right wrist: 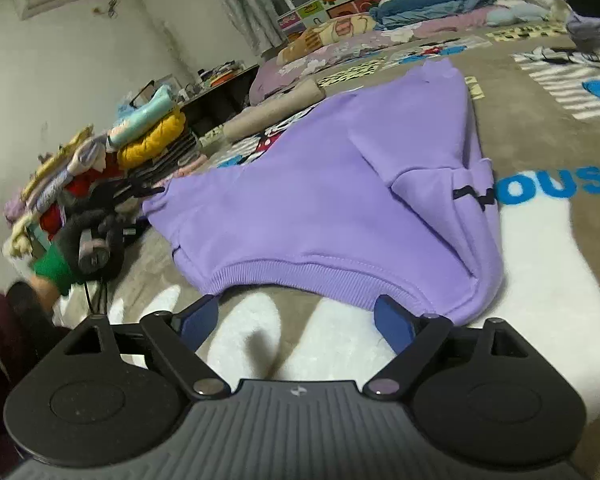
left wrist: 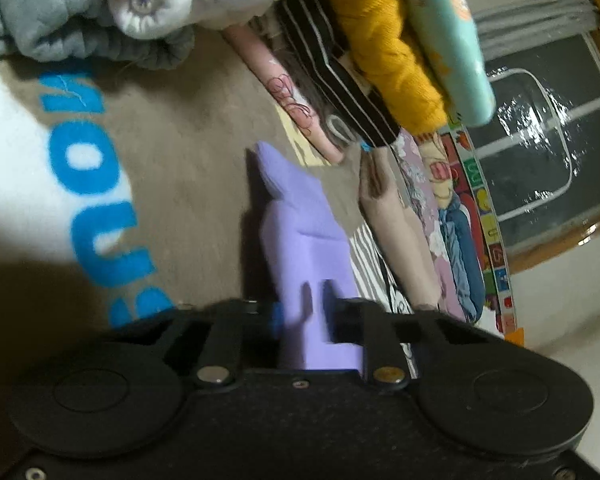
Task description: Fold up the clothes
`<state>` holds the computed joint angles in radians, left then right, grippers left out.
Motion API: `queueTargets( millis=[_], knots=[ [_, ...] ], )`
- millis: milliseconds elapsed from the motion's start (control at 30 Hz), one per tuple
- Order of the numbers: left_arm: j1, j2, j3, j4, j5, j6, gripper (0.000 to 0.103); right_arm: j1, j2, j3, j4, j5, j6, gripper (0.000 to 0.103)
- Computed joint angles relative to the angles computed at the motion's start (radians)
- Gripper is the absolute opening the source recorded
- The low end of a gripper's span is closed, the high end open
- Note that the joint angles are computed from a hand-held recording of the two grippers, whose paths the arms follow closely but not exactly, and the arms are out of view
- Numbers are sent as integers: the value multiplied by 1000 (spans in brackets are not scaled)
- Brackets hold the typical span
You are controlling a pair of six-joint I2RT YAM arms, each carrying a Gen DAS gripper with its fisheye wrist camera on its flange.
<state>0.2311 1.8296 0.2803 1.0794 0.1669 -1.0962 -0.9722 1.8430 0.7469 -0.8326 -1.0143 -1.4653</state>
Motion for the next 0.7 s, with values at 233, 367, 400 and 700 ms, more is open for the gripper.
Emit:
queueTargets(
  millis=[233, 367, 400, 700],
  knots=[
    [-167, -164, -27, -17, -181, 172, 3, 20, -144, -116, 112, 43, -49, 83],
    [-342, -259, -12, -85, -316, 336, 3, -12, -146, -88, -12, 13, -148, 68],
    [-385, -268, -1, -102, -349, 372, 3, -17, -144, -78, -50, 4, -172, 68],
    [-752, -152, 168, -229, -560, 711, 3, -14, -130, -10, -190, -61, -40, 70]
  ],
)
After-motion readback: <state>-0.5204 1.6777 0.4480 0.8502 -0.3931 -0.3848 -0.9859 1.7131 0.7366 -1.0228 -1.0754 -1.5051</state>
